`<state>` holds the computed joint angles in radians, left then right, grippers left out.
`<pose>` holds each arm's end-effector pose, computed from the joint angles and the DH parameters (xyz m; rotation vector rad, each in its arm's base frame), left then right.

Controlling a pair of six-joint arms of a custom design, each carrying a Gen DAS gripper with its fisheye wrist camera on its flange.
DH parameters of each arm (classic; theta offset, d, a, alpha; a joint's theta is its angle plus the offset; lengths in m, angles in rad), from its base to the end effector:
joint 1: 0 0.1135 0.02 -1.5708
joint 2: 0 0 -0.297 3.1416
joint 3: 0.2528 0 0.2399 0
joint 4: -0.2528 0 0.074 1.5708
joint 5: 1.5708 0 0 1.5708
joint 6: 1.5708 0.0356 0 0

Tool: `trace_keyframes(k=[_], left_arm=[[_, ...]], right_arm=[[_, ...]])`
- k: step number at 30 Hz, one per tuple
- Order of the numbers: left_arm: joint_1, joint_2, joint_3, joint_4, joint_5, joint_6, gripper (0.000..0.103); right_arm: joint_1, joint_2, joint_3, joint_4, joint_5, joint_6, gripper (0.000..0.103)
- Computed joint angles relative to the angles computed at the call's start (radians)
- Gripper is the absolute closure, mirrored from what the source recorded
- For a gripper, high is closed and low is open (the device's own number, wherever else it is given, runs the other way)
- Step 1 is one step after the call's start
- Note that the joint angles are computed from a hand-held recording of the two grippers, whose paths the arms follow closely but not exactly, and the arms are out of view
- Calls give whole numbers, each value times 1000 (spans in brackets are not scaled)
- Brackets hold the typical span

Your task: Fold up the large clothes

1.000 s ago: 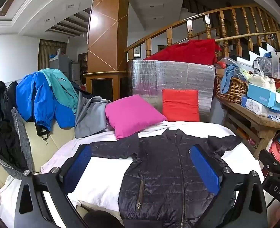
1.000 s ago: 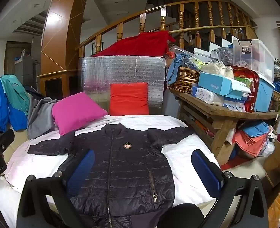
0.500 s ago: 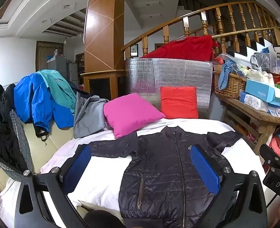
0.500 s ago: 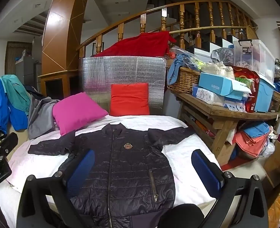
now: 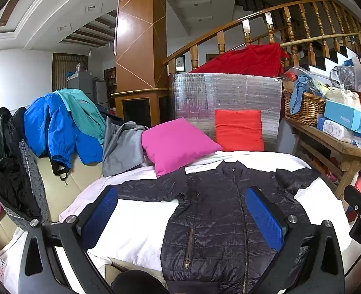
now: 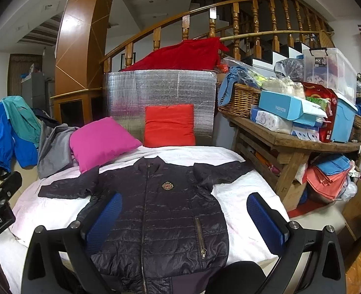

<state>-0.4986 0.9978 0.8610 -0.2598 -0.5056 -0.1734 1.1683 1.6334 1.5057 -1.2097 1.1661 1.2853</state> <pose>0.1788 -0.0777 0.3502 -0.0146 1.9157 0.0463 0.1464 0.2604 0.3542 0.2665 1.9523 -0.2202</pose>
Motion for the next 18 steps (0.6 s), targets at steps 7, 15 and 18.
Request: trace_keyframes(k=[7, 15, 18], left_arm=[[12, -2, -5, -3, 5, -4, 0], [31, 0, -3, -5, 18, -3, 0], [32, 2, -3, -4, 15, -1, 0]], right_arm=[[-1, 9, 2, 25, -9, -26, 0], [2, 10, 3, 35, -6, -40, 0], [-1, 5, -2, 50, -10, -54, 0]])
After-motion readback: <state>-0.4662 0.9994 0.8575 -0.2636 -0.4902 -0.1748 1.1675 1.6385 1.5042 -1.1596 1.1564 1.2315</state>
